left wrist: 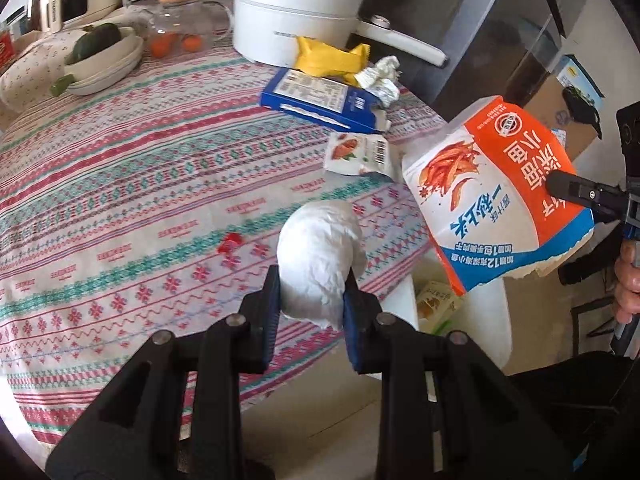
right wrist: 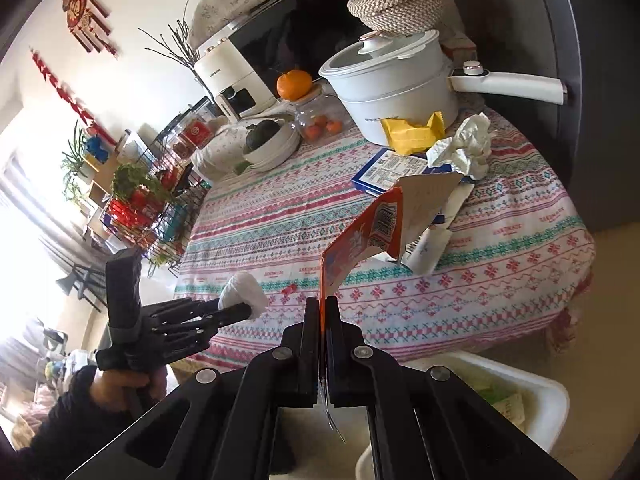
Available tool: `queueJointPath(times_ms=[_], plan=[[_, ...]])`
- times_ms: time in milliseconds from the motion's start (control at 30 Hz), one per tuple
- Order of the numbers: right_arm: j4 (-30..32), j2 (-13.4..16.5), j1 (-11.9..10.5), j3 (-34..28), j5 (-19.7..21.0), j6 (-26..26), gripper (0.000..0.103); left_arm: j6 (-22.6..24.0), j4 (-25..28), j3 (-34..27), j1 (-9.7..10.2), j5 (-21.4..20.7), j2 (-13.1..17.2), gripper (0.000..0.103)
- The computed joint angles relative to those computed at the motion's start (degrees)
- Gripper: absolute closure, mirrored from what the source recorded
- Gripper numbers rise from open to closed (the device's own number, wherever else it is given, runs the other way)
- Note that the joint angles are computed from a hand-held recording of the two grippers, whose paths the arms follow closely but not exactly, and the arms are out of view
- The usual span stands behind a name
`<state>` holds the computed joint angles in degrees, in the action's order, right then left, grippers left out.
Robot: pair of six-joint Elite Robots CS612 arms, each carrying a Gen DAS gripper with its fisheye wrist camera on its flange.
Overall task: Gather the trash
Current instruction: 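Carry the tissue and snack bag with both tools over the white bin, then open the right tool to drop the bag while the left tool drops the tissue, then reach the left tool to the pecan kernels pouch and close on it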
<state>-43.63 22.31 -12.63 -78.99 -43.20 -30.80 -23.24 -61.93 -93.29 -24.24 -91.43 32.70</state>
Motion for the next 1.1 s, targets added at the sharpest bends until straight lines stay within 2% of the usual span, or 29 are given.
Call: queueJointPath(times_ms=[133, 233, 433, 633, 800, 900, 967, 1033, 1100], plan=[[3.4, 0.72, -1.69, -2.08, -2.76, -3.85, 0.1, 4.34, -0.05, 1.9, -1.75, -3.3, -0.67, 0.073], [6.01, 1.6, -2.71, -3.6, -6.52, -6.73, 0.1, 7.84, 0.35, 3.46, -2.98, -5.54, -1.04, 0.073], [10.66, 3.07, -3.84, -5.58, -12.72, -11.74, 0.099, 13.72, 2.85, 5.9, -5.29, -8.26, -1.52, 0.073], [12.64, 3.71, -3.39, -6.57, -18.96, -15.41, 0.099, 15.33, 5.86, 7.83, -6.44, -8.98, -1.65, 0.073], [13.2, 3.48, -3.53, -6.04, -21.19, -15.02, 0.097, 16.42, 6.29, 8.02, -6.9, -9.02, -1.53, 0.072], [13.54, 3.12, -3.89, -5.29, -21.37, -13.72, 0.092, 16.5, 5.94, 8.13, -7.01, -8.02, -1.63, 0.062], [13.84, 2.75, -4.12, -4.45, -21.3, -11.84, 0.081, 16.35, 5.3, 8.19, -7.11, -7.45, -1.62, 0.053], [13.99, 2.48, -4.35, -4.08, -21.09, -10.33, 0.054, 16.42, 5.04, 8.37, -7.01, -6.93, -1.91, 0.048], [13.1, 2.49, -4.49, -4.22, -21.01, -9.06, 0.048, 16.38, 4.83, 8.29, -6.93, -6.08, -2.11, 0.044]])
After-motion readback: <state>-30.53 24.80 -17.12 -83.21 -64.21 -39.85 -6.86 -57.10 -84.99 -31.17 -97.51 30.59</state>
